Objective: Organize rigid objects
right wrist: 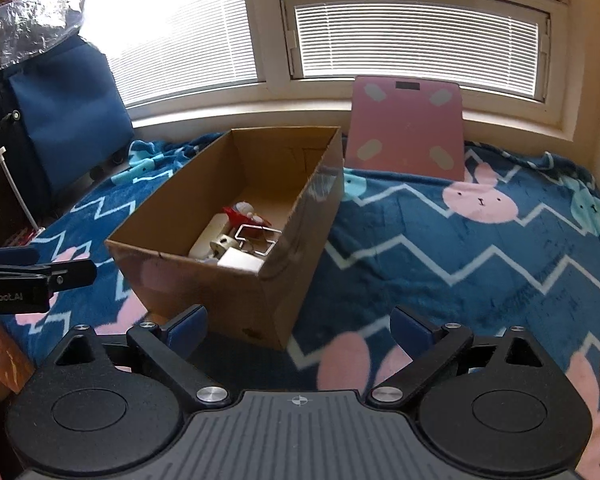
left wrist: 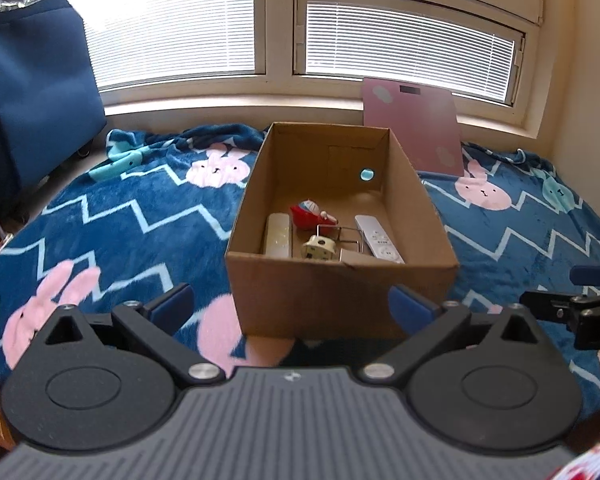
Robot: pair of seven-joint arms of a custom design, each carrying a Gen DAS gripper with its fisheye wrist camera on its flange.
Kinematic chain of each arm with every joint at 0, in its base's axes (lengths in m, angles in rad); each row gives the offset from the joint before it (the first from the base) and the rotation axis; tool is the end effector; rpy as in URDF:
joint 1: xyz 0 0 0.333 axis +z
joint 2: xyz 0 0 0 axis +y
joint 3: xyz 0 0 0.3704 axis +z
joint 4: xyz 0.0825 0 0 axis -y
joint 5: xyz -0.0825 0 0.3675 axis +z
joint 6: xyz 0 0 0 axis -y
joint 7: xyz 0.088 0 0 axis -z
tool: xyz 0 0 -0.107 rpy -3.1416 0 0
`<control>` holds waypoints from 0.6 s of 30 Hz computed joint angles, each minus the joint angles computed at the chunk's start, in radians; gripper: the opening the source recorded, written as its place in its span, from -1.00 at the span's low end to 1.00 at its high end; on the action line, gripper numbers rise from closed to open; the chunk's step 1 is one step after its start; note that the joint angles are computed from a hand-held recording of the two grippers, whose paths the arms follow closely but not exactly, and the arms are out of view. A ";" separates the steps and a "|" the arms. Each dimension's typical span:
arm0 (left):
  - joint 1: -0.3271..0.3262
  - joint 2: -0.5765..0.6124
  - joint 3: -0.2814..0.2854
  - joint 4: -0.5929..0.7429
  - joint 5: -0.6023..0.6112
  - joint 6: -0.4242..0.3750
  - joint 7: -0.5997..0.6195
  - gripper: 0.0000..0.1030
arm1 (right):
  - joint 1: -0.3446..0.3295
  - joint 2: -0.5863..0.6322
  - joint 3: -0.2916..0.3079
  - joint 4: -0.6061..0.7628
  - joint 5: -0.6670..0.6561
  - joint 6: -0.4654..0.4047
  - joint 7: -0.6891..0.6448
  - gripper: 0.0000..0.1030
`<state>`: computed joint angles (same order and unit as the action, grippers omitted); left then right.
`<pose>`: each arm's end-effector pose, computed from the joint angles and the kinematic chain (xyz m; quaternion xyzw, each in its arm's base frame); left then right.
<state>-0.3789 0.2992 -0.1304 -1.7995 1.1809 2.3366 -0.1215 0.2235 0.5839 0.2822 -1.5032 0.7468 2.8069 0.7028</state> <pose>0.5901 -0.3018 0.4751 -0.7547 0.4852 -0.2327 0.3754 0.7055 0.2913 0.4608 -0.8049 0.4032 -0.0958 0.4248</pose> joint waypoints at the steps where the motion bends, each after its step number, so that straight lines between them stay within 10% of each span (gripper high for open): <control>1: -0.004 -0.002 -0.002 -0.004 -0.002 -0.009 -0.005 0.97 | -0.002 -0.006 0.001 -0.011 0.003 0.004 -0.002 0.85; 18: -0.011 -0.006 -0.016 -0.039 -0.015 -0.023 -0.007 0.97 | -0.007 -0.050 -0.001 -0.103 0.021 0.026 -0.022 0.85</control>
